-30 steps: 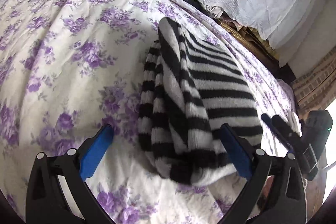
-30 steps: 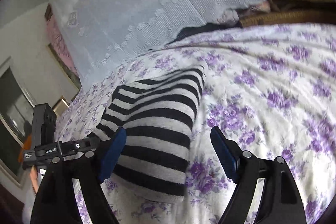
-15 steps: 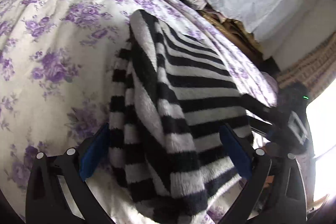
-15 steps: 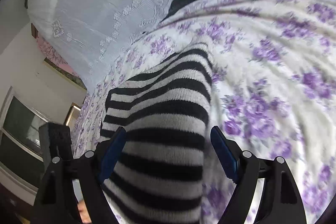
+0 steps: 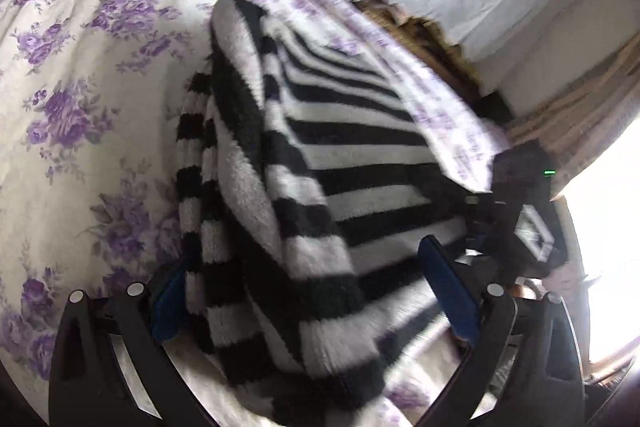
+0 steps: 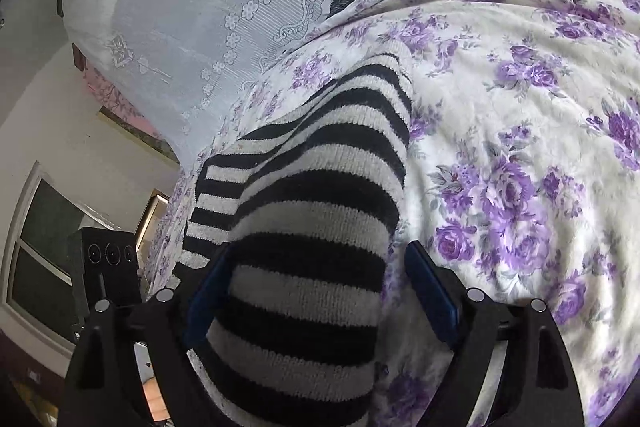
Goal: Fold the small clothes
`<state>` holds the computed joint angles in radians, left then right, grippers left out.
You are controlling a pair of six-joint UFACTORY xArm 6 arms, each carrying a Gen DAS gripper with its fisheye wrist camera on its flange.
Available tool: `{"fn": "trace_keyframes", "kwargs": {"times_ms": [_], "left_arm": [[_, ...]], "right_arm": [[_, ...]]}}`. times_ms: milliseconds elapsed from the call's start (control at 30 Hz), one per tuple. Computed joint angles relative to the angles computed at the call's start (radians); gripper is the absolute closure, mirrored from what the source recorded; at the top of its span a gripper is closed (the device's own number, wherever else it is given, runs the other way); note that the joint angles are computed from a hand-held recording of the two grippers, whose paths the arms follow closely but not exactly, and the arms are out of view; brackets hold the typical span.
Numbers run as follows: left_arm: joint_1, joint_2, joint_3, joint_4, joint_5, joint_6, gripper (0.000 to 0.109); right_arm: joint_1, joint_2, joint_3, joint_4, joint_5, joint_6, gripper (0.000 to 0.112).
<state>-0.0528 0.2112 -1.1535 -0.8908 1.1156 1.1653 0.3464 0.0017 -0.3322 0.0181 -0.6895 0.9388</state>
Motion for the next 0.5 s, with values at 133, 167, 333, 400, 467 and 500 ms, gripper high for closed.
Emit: {"fn": "trace_keyframes", "kwargs": {"times_ms": [133, 167, 333, 400, 467, 500], "left_arm": [[-0.038, -0.009, 0.021, -0.024, -0.109, -0.009, 0.010], [-0.036, -0.004, 0.015, -0.030, -0.104, -0.014, 0.010], [-0.004, 0.000, 0.009, -0.038, -0.039, 0.034, 0.016], [0.000, -0.010, 0.020, -0.039, -0.042, 0.054, 0.022], [-0.005, -0.012, 0.024, -0.040, -0.052, 0.053, 0.025], [-0.008, -0.008, 0.021, -0.038, -0.056, 0.048, 0.025]], "right_arm": [[0.012, 0.000, -0.016, 0.043, 0.029, -0.025, 0.023], [0.005, 0.002, -0.018, 0.036, 0.028, -0.017, 0.023], [0.023, 0.002, -0.017, 0.077, 0.030, -0.056, 0.025], [0.044, 0.001, -0.019, 0.117, 0.030, -0.094, 0.030], [0.041, 0.007, -0.019, 0.093, 0.012, -0.085, 0.039], [0.051, 0.005, -0.020, 0.116, 0.017, -0.106, 0.040]]}}
